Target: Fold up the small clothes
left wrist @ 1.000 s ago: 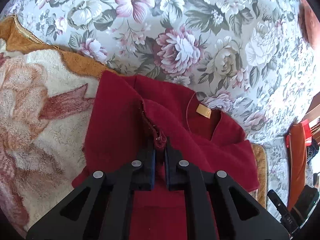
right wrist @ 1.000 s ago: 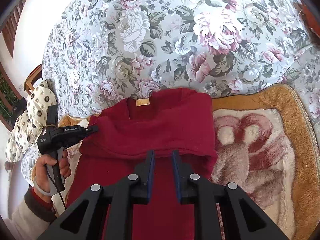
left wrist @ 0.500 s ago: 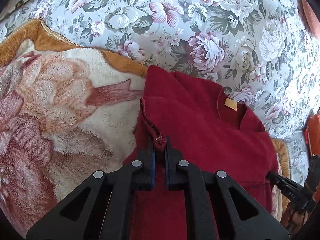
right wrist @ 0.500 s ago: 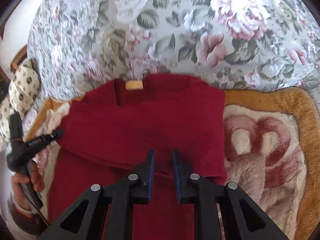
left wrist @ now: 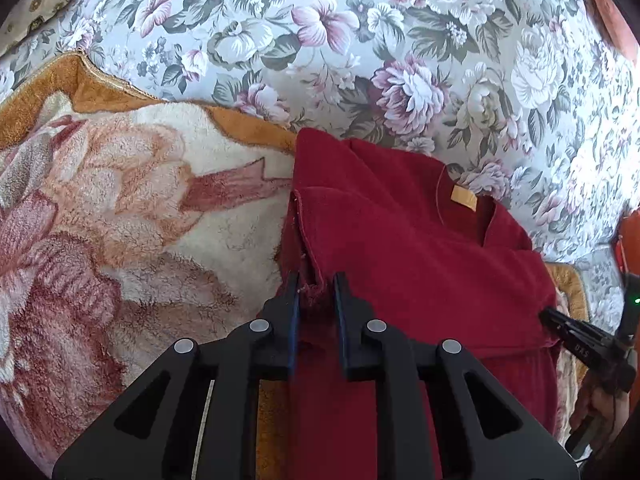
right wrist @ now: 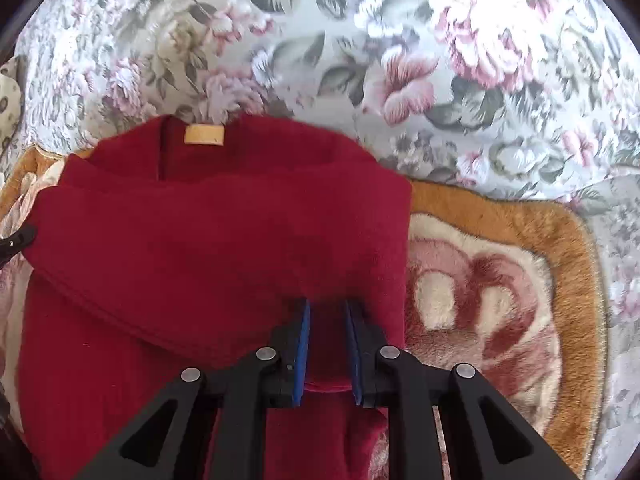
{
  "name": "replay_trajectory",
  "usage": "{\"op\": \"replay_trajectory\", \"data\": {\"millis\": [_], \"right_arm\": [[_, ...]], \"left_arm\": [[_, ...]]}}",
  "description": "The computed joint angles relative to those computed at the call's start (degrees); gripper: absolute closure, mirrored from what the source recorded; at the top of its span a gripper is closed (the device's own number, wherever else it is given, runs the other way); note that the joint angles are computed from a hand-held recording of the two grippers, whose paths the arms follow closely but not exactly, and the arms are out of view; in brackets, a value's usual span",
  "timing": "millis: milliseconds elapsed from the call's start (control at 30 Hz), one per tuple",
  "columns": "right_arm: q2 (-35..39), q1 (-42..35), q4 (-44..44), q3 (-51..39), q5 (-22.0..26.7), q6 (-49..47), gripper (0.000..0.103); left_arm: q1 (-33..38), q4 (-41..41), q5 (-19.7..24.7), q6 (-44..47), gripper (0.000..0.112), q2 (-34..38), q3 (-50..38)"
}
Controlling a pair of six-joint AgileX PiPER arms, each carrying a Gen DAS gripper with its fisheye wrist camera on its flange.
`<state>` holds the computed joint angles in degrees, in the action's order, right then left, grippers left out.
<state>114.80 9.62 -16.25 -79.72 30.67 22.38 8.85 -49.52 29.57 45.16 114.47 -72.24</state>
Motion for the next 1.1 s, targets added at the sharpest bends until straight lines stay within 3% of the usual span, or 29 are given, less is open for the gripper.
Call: {"op": "replay_trajectory", "data": {"millis": [67,233,400,467,533,567,600,867,1100], "right_arm": [[-1.3,-0.1,2.3,-0.1,1.9,-2.2,0.087],[-8.9,0.3,1.4,8.4,0.0,-1.6,0.087],[-7.0,-1.5,4.5,11.1,-3.7,-2.1,0.087],[-8.2,-2.0,9.1,10.5,-0.7,-5.3,0.087],[-12.8,-3.5,17.0,13.7,-0.4,-11.7,0.087],[-16.1,-4.3,20.8,16.7,-1.2,-15.1,0.087],[-18.9,-4.8,23.0,18.8,-0.8,-17.0,0.087],[-40.7,-8.9,35.4,39.5,5.8,-29.8,0.081],[-54.1,-10.6,43.6,55.6,6.5,-36.8,0.074]], "left_arm": [[-0.1,-0.3,-0.6,1.0,0.096,-0.3,0.5],[-0.1,-0.4,-0.8,0.8,0.094,-0.8,1.1],[-1.0,-1.3,-3.5,1.5,0.094,-2.8,4.4],[-0.2,0.7,-1.1,0.0,0.092,-4.5,5.5],[2.0,-1.4,3.4,1.9,0.075,-6.9,8.2],[3.1,-2.3,5.2,2.7,0.059,-8.2,9.8],[4.4,-3.6,6.9,3.9,0.053,-9.7,11.8],[11.5,-1.0,12.0,12.6,0.053,-26.7,28.7],[20.1,5.4,16.4,18.9,0.053,-37.1,40.1]]}}
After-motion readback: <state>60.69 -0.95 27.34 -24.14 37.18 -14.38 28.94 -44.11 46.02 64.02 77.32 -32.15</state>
